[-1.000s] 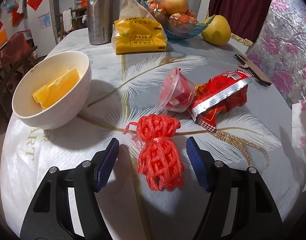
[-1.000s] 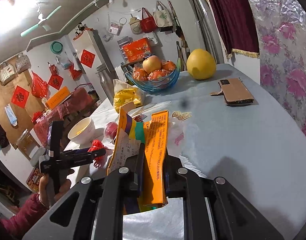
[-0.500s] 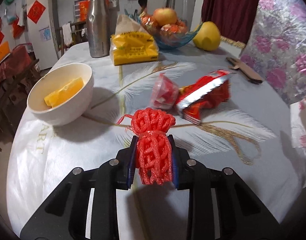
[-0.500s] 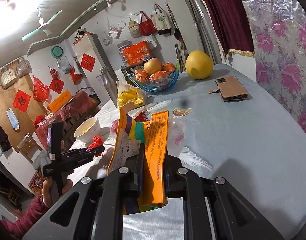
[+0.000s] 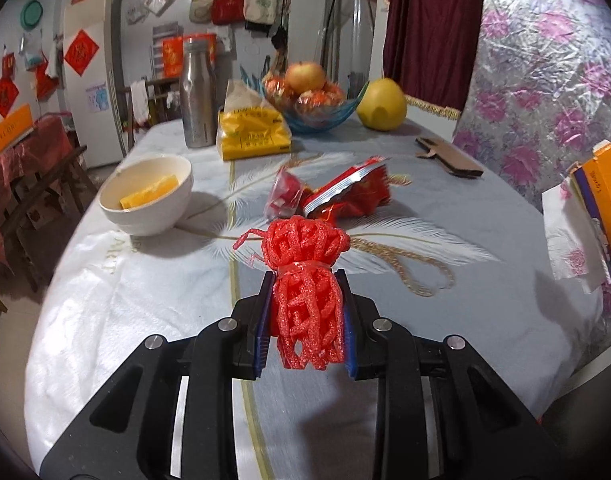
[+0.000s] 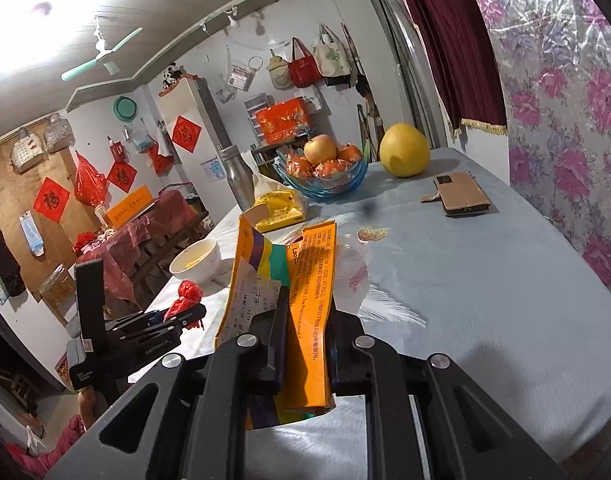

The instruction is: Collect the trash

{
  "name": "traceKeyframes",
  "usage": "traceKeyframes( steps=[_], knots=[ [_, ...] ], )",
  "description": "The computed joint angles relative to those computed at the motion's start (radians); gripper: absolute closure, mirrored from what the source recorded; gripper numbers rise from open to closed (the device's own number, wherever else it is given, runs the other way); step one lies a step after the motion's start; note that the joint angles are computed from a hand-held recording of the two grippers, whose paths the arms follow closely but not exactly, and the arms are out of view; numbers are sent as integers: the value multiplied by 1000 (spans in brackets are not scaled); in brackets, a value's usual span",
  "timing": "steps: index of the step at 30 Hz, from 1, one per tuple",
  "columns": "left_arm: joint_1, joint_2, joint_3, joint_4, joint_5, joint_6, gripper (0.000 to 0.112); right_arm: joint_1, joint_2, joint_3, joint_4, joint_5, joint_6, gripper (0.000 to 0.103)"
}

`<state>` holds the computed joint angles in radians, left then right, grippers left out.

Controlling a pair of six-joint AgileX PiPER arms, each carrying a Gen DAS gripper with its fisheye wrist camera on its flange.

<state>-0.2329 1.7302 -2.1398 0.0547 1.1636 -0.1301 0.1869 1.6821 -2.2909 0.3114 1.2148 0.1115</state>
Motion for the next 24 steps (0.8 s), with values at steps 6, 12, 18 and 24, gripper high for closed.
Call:
traceKeyframes(
  steps=[6, 12, 18, 24],
  knots=[
    [-77, -119, 121, 80, -67, -45, 83, 18, -106, 103, -20, -37, -1, 87],
    [-148, -213, 191, 143, -104, -86, 82, 28, -205, 167, -39, -54, -5, 87],
    [-226, -279, 225, 208, -119, -133, 82, 56, -280, 183, -85, -45, 7, 87],
    [-330, -323, 233, 308, -112, -193, 82, 88, -354, 194, -137, -34, 30, 87]
  ],
)
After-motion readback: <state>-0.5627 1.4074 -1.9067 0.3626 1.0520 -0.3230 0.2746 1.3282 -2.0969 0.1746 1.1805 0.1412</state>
